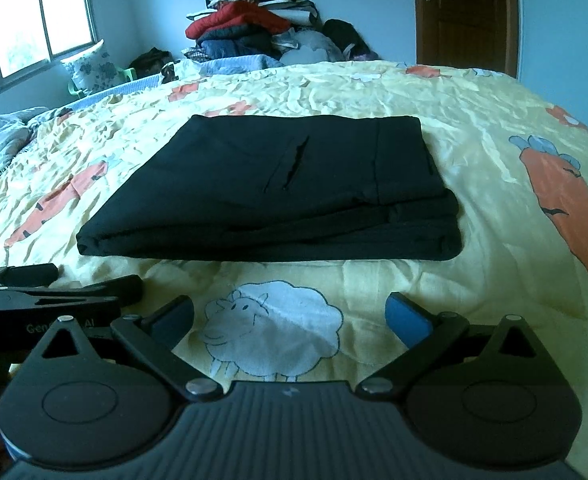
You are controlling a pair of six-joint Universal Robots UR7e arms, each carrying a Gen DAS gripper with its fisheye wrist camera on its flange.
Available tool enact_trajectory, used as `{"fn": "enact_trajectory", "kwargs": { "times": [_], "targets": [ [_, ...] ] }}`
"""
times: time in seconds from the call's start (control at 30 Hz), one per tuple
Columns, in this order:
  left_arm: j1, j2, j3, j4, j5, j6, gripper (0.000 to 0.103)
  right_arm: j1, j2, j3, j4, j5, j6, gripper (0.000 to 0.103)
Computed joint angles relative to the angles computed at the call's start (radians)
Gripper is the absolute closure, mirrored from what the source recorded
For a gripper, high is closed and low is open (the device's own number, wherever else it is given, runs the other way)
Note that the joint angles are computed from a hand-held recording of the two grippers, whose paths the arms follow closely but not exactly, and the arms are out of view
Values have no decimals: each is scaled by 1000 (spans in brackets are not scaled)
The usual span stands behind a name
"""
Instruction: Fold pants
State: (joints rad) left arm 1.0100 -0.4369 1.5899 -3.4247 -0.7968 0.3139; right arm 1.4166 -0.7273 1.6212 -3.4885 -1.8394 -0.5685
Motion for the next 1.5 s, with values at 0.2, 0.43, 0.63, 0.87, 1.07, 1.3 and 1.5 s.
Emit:
{"fn": "enact_trajectory", "kwargs": {
  "times": [0.2,0.43,0.63,0.87,1.07,1.3,1.5],
  "targets": [
    [0,0,0,1,0,0,0,2,2,1,-6,-5,-6,0],
    [0,1,-1,0,0,-1,0,-7,0,14,-39,22,11,0],
    [0,1,-1,0,-1,0,0,-3,7,10,-51,14,-6,0],
    [1,1,-1,0,-1,0,0,0,11,5,-45,4,-13,0],
    [1,1,-1,0,-2,-1,0,1,16,3,-47,3,-29,0],
    [1,1,-2,0,-1,-1,0,-3,17,17,-118,23,-7,0],
    [1,2,-2,0,-2,-1,0,3,24,1,-128,2,-9,0]
  ]
}}
